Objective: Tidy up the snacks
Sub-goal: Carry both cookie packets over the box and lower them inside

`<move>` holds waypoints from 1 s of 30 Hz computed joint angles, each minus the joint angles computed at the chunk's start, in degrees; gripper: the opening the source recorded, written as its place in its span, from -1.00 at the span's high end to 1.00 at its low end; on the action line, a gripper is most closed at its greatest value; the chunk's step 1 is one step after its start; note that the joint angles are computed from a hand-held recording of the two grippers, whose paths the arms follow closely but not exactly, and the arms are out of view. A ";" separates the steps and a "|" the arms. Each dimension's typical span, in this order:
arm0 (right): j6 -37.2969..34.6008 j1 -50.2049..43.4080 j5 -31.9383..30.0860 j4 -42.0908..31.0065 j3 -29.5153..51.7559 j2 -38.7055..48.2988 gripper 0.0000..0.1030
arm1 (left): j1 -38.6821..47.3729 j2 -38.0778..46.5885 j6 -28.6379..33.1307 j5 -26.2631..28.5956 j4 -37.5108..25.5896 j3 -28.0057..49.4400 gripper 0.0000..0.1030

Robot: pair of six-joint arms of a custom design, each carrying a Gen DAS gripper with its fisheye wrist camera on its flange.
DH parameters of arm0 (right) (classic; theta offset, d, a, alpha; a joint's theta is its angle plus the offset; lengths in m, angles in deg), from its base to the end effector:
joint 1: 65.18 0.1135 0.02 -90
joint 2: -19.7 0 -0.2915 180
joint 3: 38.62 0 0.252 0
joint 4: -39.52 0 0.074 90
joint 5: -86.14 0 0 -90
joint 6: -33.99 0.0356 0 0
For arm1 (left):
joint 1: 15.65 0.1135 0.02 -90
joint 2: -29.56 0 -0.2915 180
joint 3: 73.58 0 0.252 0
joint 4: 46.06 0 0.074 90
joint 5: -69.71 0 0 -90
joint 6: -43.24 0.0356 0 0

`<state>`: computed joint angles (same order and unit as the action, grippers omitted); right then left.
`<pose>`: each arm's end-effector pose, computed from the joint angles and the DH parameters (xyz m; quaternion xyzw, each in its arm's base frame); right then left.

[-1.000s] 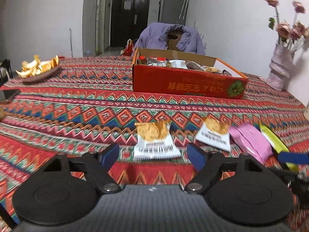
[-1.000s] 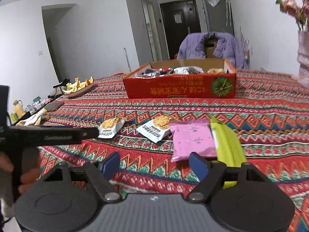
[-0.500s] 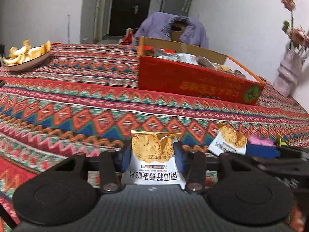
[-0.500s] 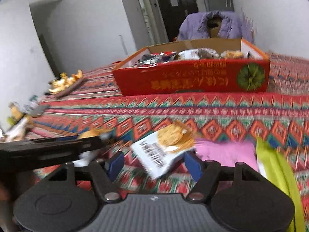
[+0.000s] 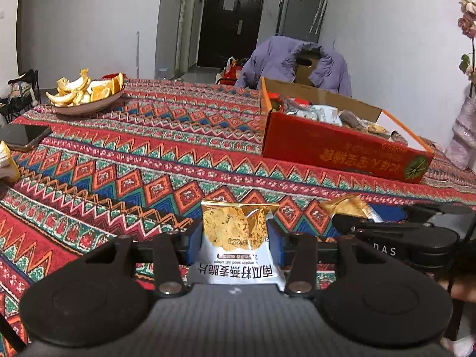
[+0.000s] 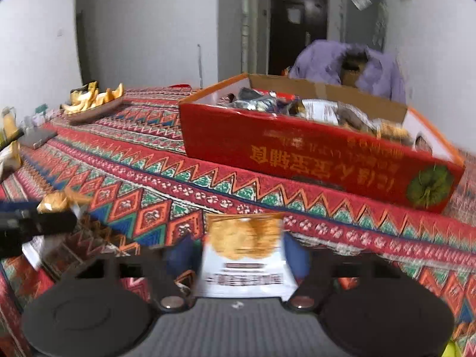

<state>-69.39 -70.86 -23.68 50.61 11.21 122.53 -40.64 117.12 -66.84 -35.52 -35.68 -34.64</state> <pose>0.3160 -0.0193 0.1247 -0.1304 0.8929 0.0885 0.4219 0.2390 -0.1011 0.1486 -0.0196 0.8934 -0.0557 0.4453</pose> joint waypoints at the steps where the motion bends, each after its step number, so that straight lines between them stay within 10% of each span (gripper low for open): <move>1: -0.62 -0.36 -0.37 -1.14 -0.13 -0.79 0.14 | -0.42 -1.00 0.12 -0.57 -0.38 -0.26 0.12; 9: -5.36 -10.65 -12.26 -7.72 -12.54 -18.19 0.24 | -8.40 -11.61 -2.60 -6.06 -7.82 -2.44 0.12; 15: -17.01 -32.37 -29.41 -27.02 -15.54 -34.22 0.24 | -21.89 -15.27 -8.97 -13.42 -13.15 -2.64 0.12; 23: -35.40 -53.34 -41.08 -44.76 -8.78 -29.25 0.24 | -33.97 -9.69 -12.90 -20.51 -14.74 3.00 0.12; 30: -33.38 -53.60 -44.13 -45.01 -1.94 -22.34 0.24 | -31.62 -5.08 -9.37 -17.64 -13.05 8.57 0.12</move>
